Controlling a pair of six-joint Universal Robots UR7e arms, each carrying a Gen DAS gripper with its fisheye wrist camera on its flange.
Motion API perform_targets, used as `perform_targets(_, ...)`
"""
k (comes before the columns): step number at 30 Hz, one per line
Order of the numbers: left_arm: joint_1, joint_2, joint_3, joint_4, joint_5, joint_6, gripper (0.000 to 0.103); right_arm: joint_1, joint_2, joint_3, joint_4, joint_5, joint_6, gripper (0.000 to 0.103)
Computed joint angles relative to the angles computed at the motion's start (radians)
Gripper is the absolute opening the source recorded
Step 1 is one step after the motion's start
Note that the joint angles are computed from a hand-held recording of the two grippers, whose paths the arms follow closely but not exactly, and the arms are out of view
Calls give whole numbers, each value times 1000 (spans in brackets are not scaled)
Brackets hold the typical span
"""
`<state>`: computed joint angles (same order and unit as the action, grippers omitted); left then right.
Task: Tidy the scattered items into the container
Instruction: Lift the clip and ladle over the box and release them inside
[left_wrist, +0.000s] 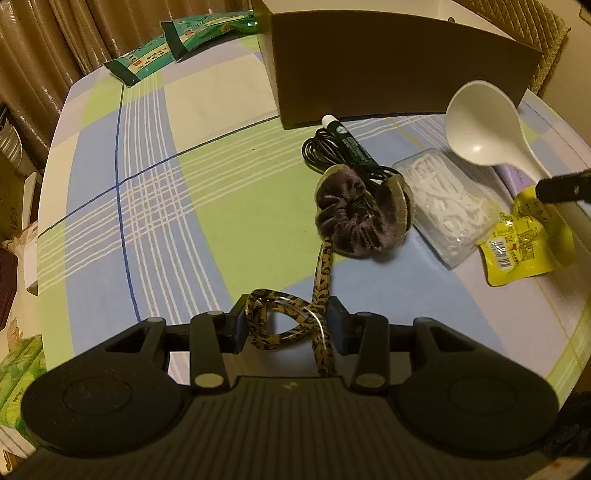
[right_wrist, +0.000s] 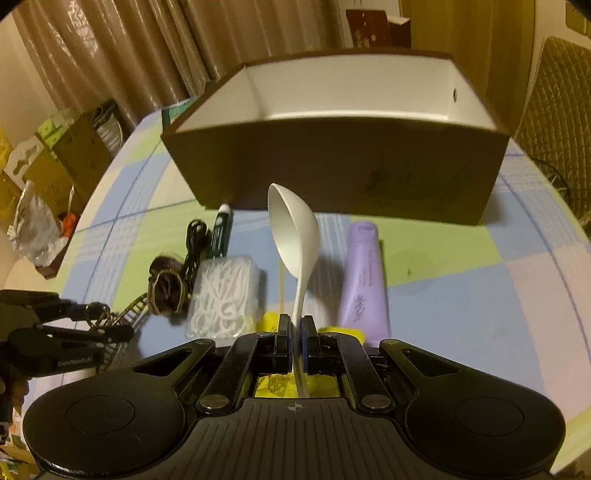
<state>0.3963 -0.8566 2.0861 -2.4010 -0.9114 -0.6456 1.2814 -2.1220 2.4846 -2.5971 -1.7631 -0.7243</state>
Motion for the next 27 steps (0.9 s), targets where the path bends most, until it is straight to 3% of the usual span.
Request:
perform_targets(14, -51, -4, -54, 26, 45, -34, 38, -53, -27, -64, 86, 76, -43, 1)
perform_targets(27, -67, 58, -169, -45, 95, 50, 38, -82, -24, -159, 167, 160, -56, 1)
